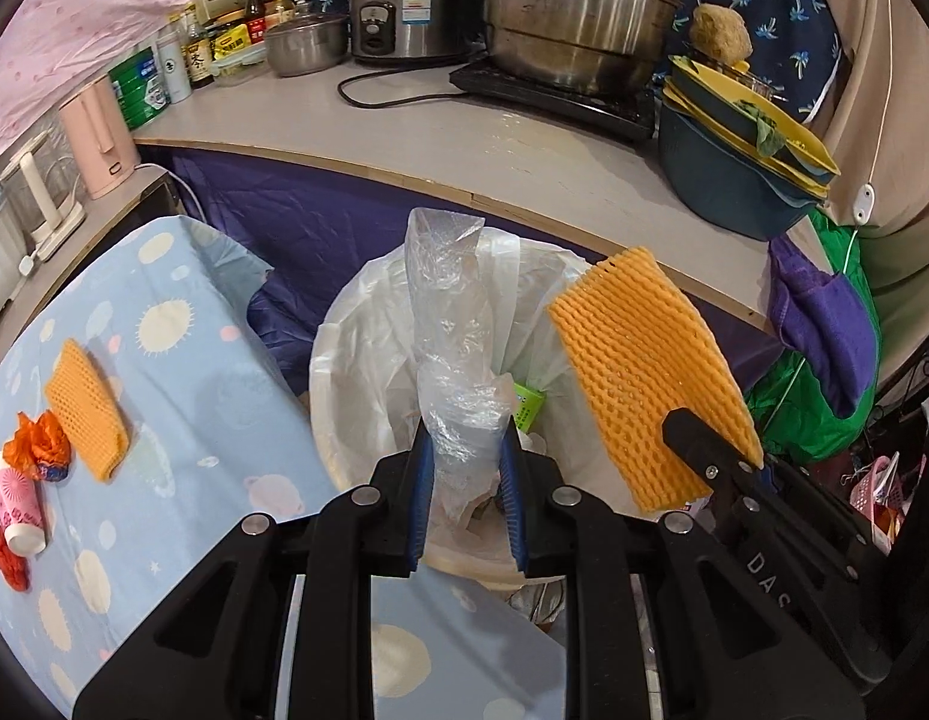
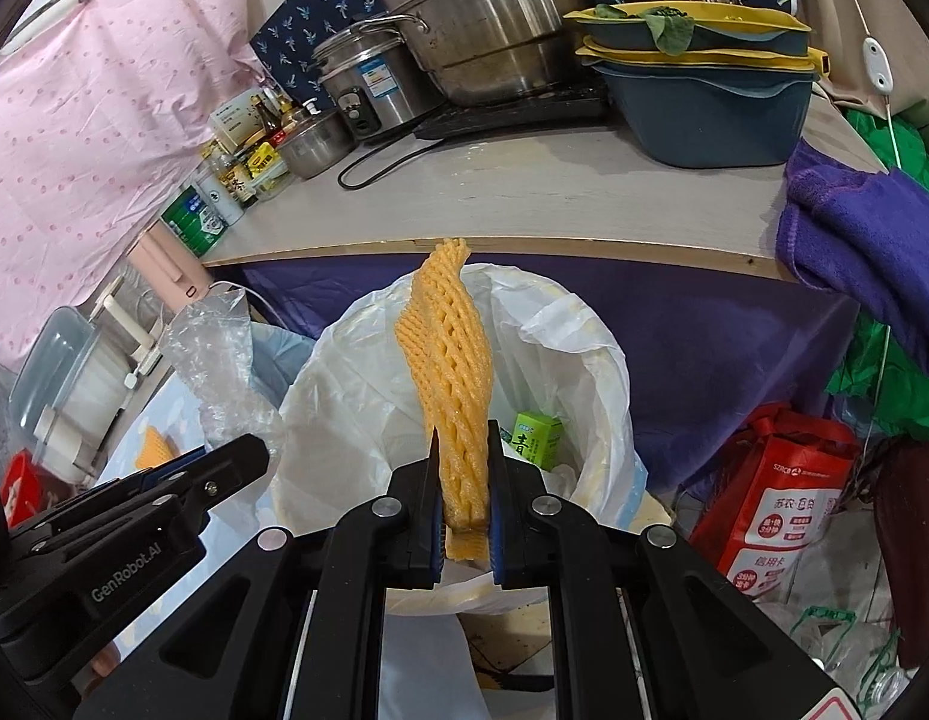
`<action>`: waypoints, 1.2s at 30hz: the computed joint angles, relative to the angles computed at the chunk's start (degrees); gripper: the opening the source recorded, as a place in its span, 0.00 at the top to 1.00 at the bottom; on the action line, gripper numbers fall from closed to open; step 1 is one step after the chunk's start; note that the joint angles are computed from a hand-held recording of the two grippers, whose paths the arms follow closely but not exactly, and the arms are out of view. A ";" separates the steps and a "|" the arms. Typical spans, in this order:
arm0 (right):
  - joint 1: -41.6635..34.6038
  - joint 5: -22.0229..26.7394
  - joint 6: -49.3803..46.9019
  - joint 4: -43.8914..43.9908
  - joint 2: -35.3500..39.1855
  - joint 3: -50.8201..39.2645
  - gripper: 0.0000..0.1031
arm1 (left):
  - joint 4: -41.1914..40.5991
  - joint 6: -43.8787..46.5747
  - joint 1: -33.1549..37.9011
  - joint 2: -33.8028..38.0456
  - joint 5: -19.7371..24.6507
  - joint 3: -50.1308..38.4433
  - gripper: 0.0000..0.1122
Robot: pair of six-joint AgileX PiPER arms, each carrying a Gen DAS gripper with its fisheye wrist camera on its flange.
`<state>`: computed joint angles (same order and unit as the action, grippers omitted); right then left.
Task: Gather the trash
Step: 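Carry the clear bag and orange foam net over the bin with both grippers, then open both grippers to drop the clear bag and foam net into the bin, then move both grippers back over the table toward the red bag and wrapper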
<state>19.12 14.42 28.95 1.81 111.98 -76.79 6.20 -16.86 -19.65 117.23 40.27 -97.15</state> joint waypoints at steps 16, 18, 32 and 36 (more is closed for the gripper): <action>-0.32 -1.00 6.60 -5.30 -0.05 -0.14 0.72 | 3.36 -3.43 -1.69 3.54 1.85 -4.64 0.62; -0.44 -1.25 6.71 -5.17 -0.36 0.06 0.70 | 3.07 -3.37 -1.54 3.76 2.43 -5.17 0.61; 0.88 -1.10 10.24 -9.18 -2.32 0.58 0.67 | 3.54 -4.62 -0.48 0.30 0.78 -1.03 0.55; 1.69 -0.85 12.40 -11.53 -3.17 0.66 0.67 | 3.48 -4.78 0.12 -1.32 -0.20 0.93 0.55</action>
